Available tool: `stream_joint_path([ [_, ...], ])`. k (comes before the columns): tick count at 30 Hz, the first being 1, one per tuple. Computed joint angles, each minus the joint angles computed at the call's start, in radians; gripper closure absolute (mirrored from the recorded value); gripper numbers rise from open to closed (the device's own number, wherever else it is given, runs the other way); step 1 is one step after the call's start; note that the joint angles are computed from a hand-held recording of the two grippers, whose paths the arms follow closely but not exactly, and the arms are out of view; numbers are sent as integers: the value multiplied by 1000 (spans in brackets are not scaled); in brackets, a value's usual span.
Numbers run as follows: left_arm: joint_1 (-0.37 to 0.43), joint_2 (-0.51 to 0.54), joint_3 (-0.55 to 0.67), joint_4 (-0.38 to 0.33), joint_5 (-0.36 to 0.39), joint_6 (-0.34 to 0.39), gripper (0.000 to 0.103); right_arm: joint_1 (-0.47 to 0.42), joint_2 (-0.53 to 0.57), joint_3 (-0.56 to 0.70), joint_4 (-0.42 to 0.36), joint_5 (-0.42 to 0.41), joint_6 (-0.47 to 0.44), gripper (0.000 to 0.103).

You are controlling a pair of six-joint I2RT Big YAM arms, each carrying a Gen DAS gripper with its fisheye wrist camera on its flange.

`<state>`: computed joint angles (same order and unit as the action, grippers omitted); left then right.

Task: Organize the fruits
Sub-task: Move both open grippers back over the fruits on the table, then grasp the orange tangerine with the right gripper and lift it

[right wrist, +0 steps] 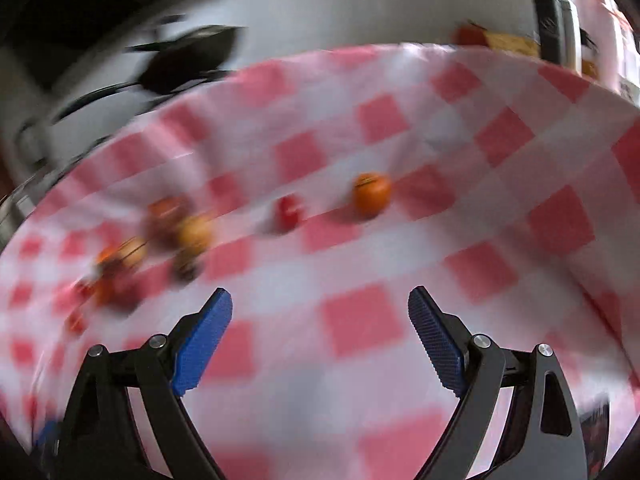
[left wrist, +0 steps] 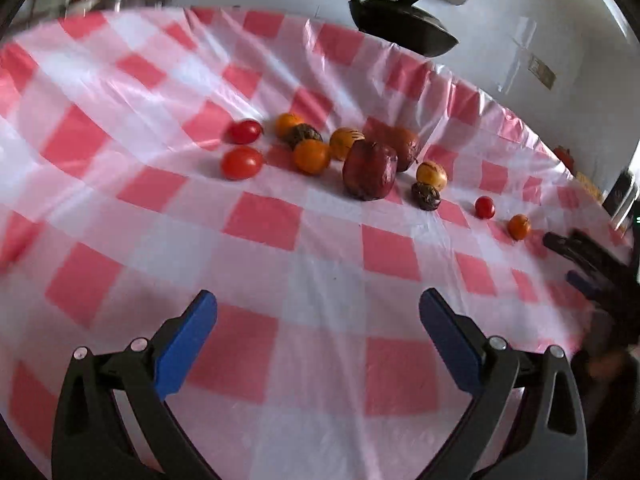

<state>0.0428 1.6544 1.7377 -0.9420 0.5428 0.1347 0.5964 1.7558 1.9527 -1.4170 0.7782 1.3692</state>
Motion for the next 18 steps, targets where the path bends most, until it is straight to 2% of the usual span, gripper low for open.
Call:
stream_joint_path([
  [1, 8, 0, -12, 39, 46, -32, 2, -45, 6, 0, 0, -23, -6, 16],
  [2, 14, -2, -17, 45, 52, -41, 2, -71, 8, -2, 3, -39, -14, 16],
  [6, 28, -4, -23, 45, 103, -40, 2, -167, 76, 69, -23, -89, -94, 20],
  [8, 34, -2, -15, 32, 113, -42, 2, -201, 111, 108, -29, -132, -134, 27],
  [10, 34, -8, -22, 41, 108, -44, 2, -219, 138, 146, -41, -136, -157, 30],
  [12, 28, -11, -24, 39, 98, -27, 2, -233, 188, 214, -114, -155, -161, 35],
  [13, 26, -10, -22, 35, 95, -23, 2, -236, 199, 220, -124, -166, -166, 51],
  [14, 26, -5, -16, 25, 93, -23, 2, -233, 198, 218, -127, -156, -159, 59],
  [18, 31, -2, -14, 30, 96, -41, 2, -199, 151, 145, -55, -141, -137, 59],
])
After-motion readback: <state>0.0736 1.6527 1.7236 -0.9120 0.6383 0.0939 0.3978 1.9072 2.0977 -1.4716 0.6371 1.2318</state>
